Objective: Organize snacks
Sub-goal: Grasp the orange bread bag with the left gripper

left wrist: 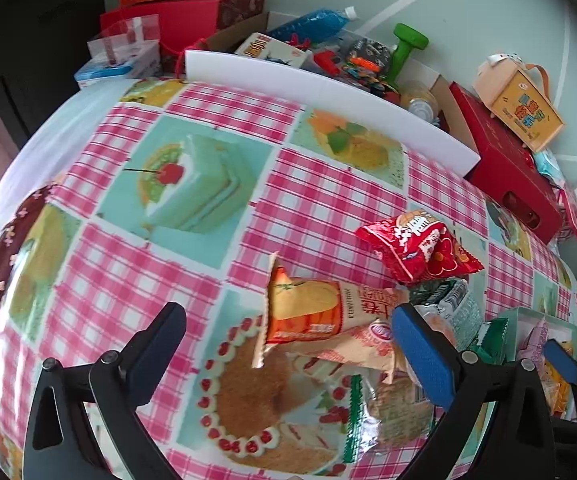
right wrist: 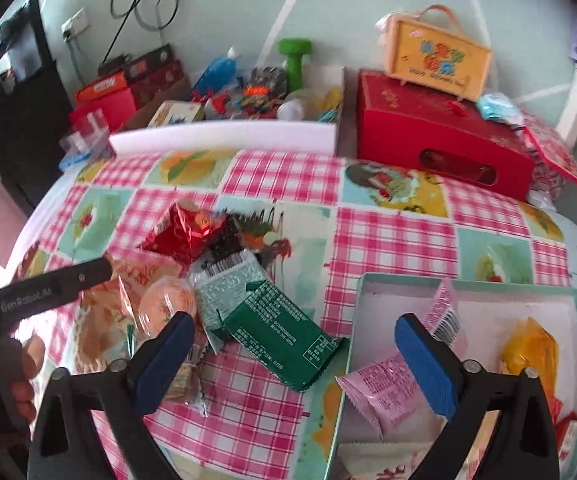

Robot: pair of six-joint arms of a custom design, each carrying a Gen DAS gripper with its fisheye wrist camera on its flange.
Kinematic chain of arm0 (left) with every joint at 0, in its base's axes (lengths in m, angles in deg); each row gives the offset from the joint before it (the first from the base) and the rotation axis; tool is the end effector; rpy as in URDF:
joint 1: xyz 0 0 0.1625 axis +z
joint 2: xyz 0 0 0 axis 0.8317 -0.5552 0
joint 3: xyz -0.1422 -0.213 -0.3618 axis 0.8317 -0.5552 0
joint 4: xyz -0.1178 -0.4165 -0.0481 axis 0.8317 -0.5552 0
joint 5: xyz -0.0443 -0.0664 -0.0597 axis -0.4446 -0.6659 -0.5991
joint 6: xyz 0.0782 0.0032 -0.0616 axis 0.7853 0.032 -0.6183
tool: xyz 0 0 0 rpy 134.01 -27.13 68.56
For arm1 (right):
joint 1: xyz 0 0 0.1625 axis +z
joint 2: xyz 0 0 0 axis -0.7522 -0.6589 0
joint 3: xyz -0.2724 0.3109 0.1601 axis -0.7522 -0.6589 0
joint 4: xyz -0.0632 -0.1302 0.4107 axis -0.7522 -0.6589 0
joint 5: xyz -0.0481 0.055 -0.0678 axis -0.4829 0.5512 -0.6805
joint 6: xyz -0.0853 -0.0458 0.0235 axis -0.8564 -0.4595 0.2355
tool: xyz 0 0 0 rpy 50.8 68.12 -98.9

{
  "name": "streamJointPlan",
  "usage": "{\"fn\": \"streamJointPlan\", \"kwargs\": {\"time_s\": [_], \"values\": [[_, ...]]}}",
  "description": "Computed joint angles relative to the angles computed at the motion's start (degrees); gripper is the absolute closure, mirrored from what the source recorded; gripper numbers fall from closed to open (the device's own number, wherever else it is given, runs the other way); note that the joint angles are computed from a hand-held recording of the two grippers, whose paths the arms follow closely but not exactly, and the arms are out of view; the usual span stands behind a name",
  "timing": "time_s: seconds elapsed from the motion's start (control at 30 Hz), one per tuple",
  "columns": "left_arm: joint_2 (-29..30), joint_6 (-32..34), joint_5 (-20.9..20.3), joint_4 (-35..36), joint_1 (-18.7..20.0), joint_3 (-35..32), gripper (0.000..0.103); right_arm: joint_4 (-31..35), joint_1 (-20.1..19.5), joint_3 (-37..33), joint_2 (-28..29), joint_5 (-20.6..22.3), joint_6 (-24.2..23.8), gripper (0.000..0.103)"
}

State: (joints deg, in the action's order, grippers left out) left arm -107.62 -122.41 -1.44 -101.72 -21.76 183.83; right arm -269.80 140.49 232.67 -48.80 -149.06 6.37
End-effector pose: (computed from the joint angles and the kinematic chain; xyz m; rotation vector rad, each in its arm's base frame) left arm -0.2203 -0.3876 0.0082 0.2815 2.5135 -0.5199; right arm 0.0779 -0.3027 0.1779 0.1186 -2.2573 0.7340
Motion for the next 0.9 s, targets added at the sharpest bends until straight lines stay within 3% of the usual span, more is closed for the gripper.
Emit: {"fn": "streamJointPlan", "kwargs": {"time_s": [0.13, 0.33, 0.4, 0.47, 0.53, 0.73, 0.9], "values": [[1.3, 1.6, -1.1, -1.3, 0.6, -0.8, 0.001, 0.7, -1.1, -0.5, 1.7, -0.4, -3.7, 0.021], [3.1, 2.9, -2.7, -2.4, 1.3, -1.8, 0.001, 1.1, -3.4, -1.1, 2.7, 1.8, -6.5, 0.031], [3.9, 3.3, -2.7, -2.8, 1.5, -2.2, 0.002, 2.4, -4.1, -1.5, 2.4, 2.7, -6.2, 0.033], [4.8, 3.8, -3.1, -3.0, 1.8, -2.7, 0.010, 2.3, -5.1, -1.8, 2.7, 3.9, -6.1, 0.034], [5.8, 4.1, -3.9, -3.0, 2.1, -3.3, 0.021, 2.7, -5.9, -1.9, 2.9, 5.1, -5.4, 0.041], [7.1, 3.9, -3.4, -3.2, 1.9, -4.0, 0.023, 1.2, -7.1, -1.9, 3.6, 6.8, -2.9, 0.044], [7.1, 3.9, -3.7, -3.5, 2.1, -4.0, 0.023, -0.3, -6.6, -2.5, 5.5, 5.4, -1.9, 0.044]]}}
